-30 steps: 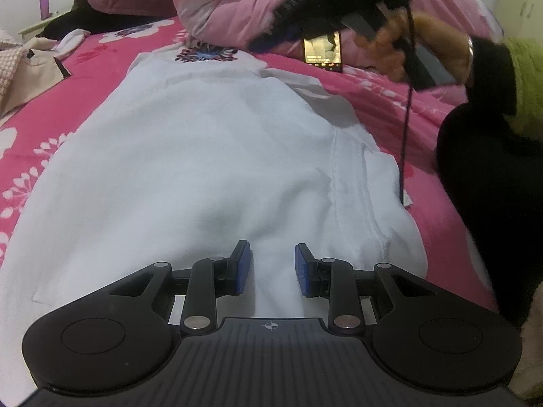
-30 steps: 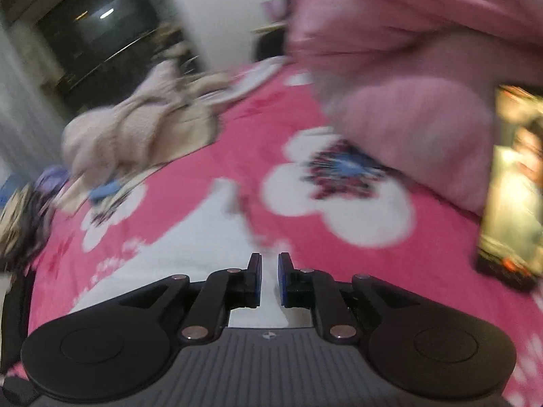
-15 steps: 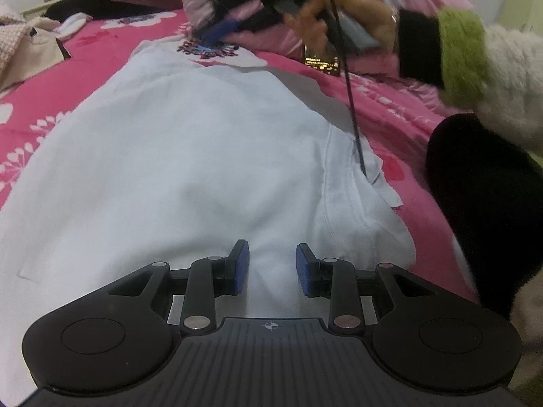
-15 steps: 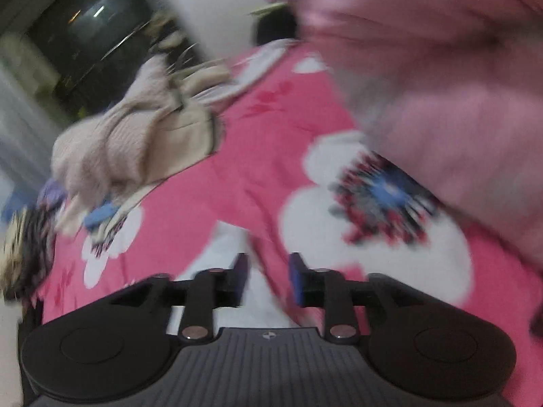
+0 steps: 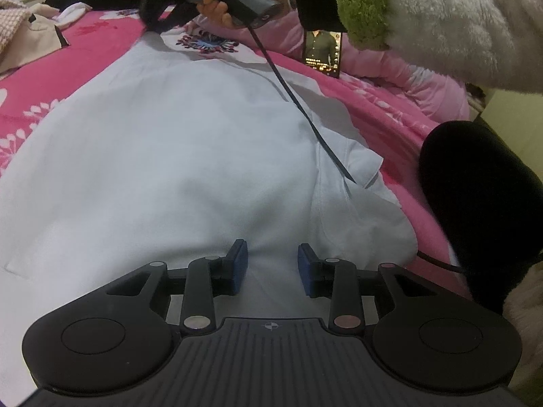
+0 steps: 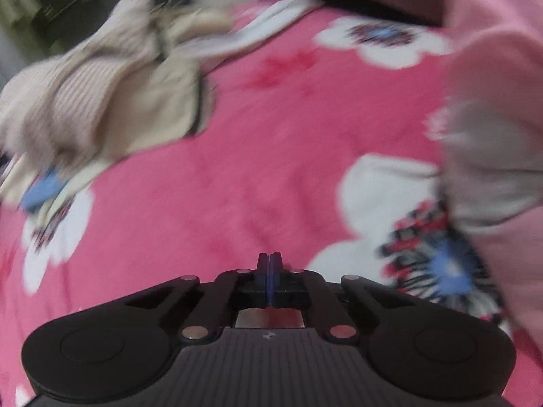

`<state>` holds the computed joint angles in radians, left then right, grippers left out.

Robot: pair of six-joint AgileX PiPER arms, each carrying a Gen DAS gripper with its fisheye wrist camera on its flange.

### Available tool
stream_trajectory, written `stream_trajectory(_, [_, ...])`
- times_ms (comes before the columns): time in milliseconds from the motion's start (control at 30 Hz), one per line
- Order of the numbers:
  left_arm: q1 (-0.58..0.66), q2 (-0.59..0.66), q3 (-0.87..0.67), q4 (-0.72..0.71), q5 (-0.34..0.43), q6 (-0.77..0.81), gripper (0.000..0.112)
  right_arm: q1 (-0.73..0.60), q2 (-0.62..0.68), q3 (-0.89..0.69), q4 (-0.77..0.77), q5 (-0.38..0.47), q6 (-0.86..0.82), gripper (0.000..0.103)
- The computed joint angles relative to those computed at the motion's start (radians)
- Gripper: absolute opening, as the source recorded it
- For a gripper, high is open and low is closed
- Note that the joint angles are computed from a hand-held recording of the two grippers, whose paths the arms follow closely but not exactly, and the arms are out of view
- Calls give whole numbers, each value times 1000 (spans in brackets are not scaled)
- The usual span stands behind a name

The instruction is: Fold clothes

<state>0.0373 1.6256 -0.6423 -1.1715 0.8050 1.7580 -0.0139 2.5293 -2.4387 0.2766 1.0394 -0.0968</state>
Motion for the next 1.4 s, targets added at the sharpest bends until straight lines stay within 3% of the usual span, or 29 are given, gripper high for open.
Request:
stream_trajectory(100, [2,7,-3,-1,4,-1,33,-14,-59,122,-29,-122,48,0])
stream_trajectory(200, [-1,5,-3,-1,2,-8,33,-53,-148,268,153,-186,-133,3])
stream_trajectory(233, [0,4,-4,0,2,-10,33,-67,-165,286,227,-166,-211,5])
stream_trajectory(300, [-4,4,-6,1,-1,-18,33,-74,-134,232,299,-29,-310,11])
stream_trajectory(333, [-7,3,-8,3,-4,-21,33,-78,-103,174,325,61,-345,22])
stream_trajectory(400, [-13,-1,-8,6,-11,-24,33,-58,-62,128,297,122,-337,25])
stream_trajectory(467, [-23,-12,-4,7,-24,-28,33,-22,-71,180,173,23,-251,17])
stream_trajectory(567, [-30,-24,10,-8,-44,-19,33,-4,-195,400,-1,-277,-87,23])
stream_trajectory(633, [-34,-33,25,-26,-57,-13,33,-25,-311,578,47,-417,-139,22])
stream_trajectory(700, [-40,-44,36,-36,-68,-16,33,-72,-417,703,224,-451,-325,23])
stream_trajectory(800, [-30,-57,43,-27,-45,-21,33,-126,-619,901,413,-432,-625,29])
stream_trajectory(900, [-13,-74,44,4,-1,-40,33,-192,-794,1037,560,-323,-872,43])
stream_trajectory(1067, [78,-127,19,42,89,-91,33,-236,-893,1038,570,-67,-846,45])
stream_trajectory(1167, [140,-164,-6,28,68,-120,34,-136,-855,1040,453,-119,-736,39])
stream_trajectory(1233, [154,-170,-34,35,0,-189,34,-62,-778,1016,407,-155,-665,32])
stream_trajectory(1300, [161,-163,-50,66,-94,-265,34,-14,-695,989,420,-180,-655,30])
stream_trajectory(1400, [190,-130,-61,128,-151,-350,34,54,-586,944,361,-246,-662,30])
